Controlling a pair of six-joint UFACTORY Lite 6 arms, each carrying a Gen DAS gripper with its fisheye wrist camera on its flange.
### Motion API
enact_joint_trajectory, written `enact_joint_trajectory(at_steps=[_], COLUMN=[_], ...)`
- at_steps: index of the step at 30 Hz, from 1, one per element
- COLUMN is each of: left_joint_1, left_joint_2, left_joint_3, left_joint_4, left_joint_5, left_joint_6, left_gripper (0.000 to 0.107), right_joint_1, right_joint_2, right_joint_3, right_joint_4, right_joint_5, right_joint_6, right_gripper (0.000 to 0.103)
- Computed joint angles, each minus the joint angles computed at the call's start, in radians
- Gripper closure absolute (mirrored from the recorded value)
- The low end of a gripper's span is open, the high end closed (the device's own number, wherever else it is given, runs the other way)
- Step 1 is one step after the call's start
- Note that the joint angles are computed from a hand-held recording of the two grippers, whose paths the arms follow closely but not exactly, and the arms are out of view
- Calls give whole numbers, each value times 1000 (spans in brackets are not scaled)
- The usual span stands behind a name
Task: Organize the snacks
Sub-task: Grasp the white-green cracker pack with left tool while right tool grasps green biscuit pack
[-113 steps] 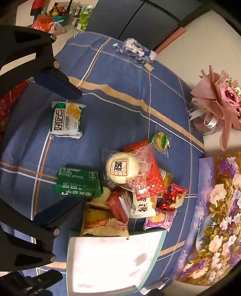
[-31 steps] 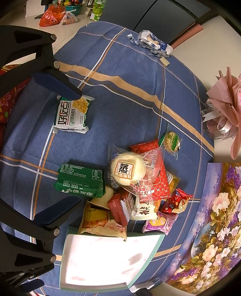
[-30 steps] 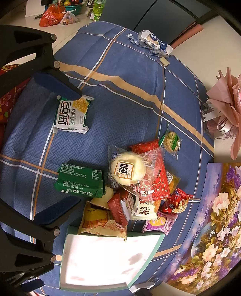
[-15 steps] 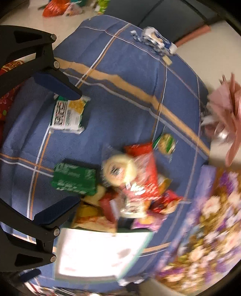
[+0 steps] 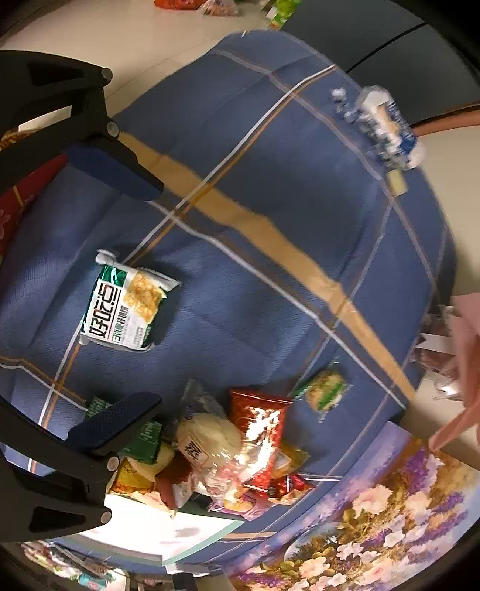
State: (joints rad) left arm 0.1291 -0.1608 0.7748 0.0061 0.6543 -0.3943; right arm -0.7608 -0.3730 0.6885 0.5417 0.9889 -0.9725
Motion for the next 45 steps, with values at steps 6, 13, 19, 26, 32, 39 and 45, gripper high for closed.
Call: enact_joint_trajectory(at_steps=[6,13,19,26,32,39,45], left_joint_1=[-17,-6,9,34,32,21,18], left_joint_2=[77,184,213,248,264,322,376], left_joint_3=[-5,-4,-28,-36,-19,18,67], left_joint_4=[-44,-123,-195,-218,-184,-87,-24], left_joint_5=[-13,-34,-65,-101,-118,-162,-164], left_joint_6=[41,105,179,212,165,56,-3], left_gripper=[4,6,22,36,41,42,42], right_joint_1=[131,285,362,537,665,829,1018], right_joint_2=[41,43,33,97,167,214,356], right_joint_3=[-38,-100,-156,-182,-173,-171,-112], right_joint_4=[-23,-67,-70,-63,-103,-215,-487], right_joint_5=[-73,-193,-262,-403,-501,-599,-696], right_joint_6=[101,208,237,337,465,668,1058], right_gripper=[1,6,14,20,20,20,22])
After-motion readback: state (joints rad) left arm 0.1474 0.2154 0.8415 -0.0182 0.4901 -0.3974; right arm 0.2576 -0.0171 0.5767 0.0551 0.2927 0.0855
